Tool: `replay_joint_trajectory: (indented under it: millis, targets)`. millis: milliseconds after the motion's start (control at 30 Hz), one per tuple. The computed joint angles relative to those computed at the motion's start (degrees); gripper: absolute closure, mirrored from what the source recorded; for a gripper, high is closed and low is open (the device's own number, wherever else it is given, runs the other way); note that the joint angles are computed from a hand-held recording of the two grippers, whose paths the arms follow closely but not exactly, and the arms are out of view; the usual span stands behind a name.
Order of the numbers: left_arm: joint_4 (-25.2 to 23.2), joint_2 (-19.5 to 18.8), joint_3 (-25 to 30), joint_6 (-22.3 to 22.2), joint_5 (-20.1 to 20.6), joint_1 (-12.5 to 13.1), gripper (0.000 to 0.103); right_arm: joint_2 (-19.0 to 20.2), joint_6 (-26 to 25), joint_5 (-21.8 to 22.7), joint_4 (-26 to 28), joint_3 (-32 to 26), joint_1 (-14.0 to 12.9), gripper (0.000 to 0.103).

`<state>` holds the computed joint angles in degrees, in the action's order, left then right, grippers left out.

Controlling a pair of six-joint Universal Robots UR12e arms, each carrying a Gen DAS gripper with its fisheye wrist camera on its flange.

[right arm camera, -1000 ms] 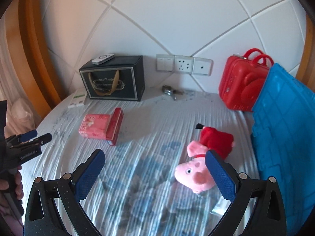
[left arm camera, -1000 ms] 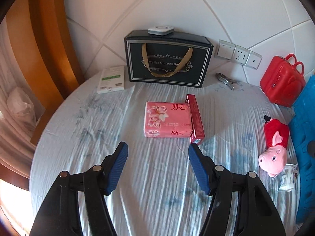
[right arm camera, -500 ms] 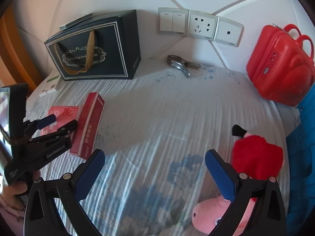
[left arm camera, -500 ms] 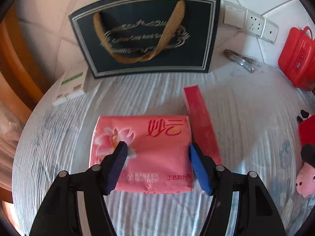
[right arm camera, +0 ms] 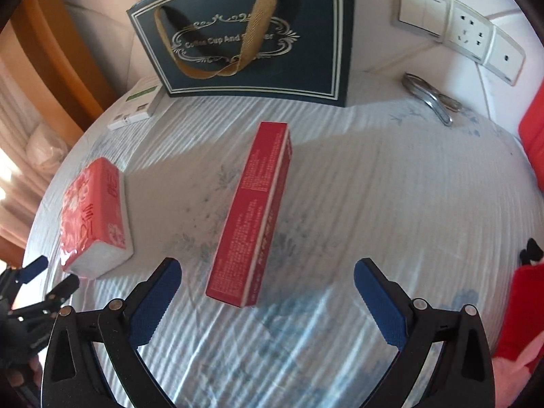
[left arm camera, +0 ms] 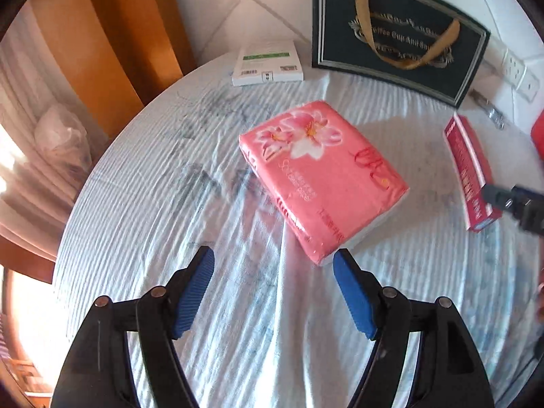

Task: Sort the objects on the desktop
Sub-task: 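Grasp the pink tissue pack with the left gripper while the right gripper grasps the red box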

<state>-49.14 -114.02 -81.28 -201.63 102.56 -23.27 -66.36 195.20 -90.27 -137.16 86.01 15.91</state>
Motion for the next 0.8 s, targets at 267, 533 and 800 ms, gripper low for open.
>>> replay_joint_trajectory:
  millis: [267, 533, 800]
  targets:
    - [-4.13, -5.74, 9.85, -15.41, -5.24, 1.12, 0.03, 1.1, 0.92, 0.71, 1.73, -1.27, -0.77, 0.0]
    - [-15.17, -12.12, 16.93, -9.37, -3.91, 0.39, 0.005, 2.72, 1.69, 0.91, 4.51, -3.43, -1.24, 0.0]
    - [-2.72, -5.1, 4.32, -2.37, -1.66, -2.3, 0.012, 2.25, -0.88, -1.26, 2.72, -2.32, -0.21, 0.076]
